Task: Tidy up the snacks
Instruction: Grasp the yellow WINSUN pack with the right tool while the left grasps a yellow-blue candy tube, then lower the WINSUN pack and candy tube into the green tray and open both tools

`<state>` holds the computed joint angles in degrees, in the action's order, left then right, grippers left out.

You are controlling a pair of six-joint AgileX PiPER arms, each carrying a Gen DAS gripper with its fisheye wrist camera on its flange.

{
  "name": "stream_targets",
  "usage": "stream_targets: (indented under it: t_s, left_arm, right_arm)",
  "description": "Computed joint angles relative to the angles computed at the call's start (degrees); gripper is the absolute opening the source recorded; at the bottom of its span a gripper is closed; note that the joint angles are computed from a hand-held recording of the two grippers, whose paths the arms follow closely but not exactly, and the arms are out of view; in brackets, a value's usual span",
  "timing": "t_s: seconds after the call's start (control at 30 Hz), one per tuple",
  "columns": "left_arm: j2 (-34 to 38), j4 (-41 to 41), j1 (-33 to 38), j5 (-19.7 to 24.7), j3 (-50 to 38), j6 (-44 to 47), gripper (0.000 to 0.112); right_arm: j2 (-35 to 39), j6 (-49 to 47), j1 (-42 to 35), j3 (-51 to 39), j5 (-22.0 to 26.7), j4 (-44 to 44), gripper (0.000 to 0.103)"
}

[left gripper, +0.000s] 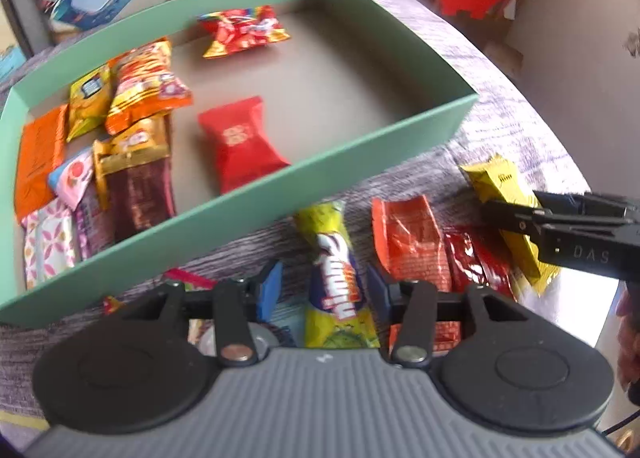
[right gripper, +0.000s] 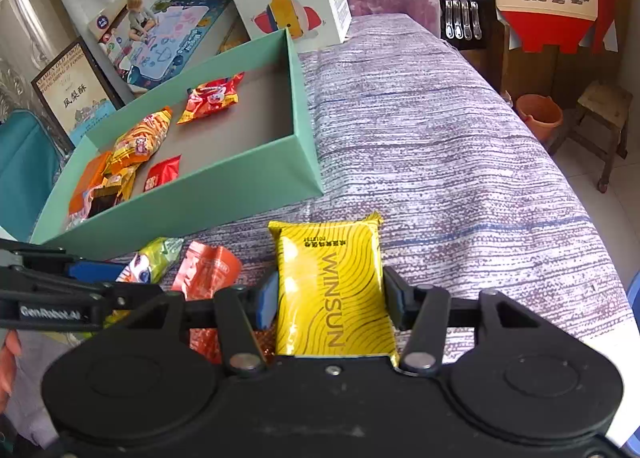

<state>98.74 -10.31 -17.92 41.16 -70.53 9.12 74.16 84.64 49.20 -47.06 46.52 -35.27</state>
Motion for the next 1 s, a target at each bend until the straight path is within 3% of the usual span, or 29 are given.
stream_targets:
  t_s: [0.13, 0.17, 0.2, 0.23, 0.5, 0.7, 0.83, 1.0]
  left_arm:
    - [2.11, 2.23, -1.47, 0.02, -2.02, -2.36, 0.042]
    - [2.83, 3.25, -2.06, -0.18, -2.41, -3.53, 0.033]
    - [2.85, 5.38, -2.96, -0.68, -2.13, -5.57, 0.016]
    - [2.53, 7.56, -3.8, -1.8, -1.47, -7.18, 0.013]
    - [-2.31, 0.09, -2.32, -0.4, 0.81, 0.0, 0.013]
    - [-6.49, -4.73, -0.66, 0.08, -1.86, 2.35, 0.013]
    - [-3.15, -1.23, -0.33, -0.71, -8.93, -2.09, 0.013]
    - [6.06, 2.51, 0.26, 0.38, -20.98, -7.92, 0.013]
  right_arm:
    - [1.13, 0.08, 0.01, -0.84, 0.27, -0.47, 0.054]
    - [1.23, 0.31, 0.06, -0.89, 0.32, -0.68, 0.054]
    - [1.2, 0.98, 0.29, -0.78, 0.38, -1.04, 0.052]
    - [1.01, 1.06, 0.21, -0.66, 0.31, -1.14, 0.051]
    - [-2.07, 1.38, -0.53, -1.57, 0.82, 0.7, 0.051]
    - [-2.17, -5.46, -4.07, -7.99, 0.87, 2.65, 0.051]
    - [2.45, -13.82, -9.55, -14.9, -2.24, 5.98, 0.051]
    - [13.03, -26.58, -16.84, -27.16, -4.56, 12.75, 0.051]
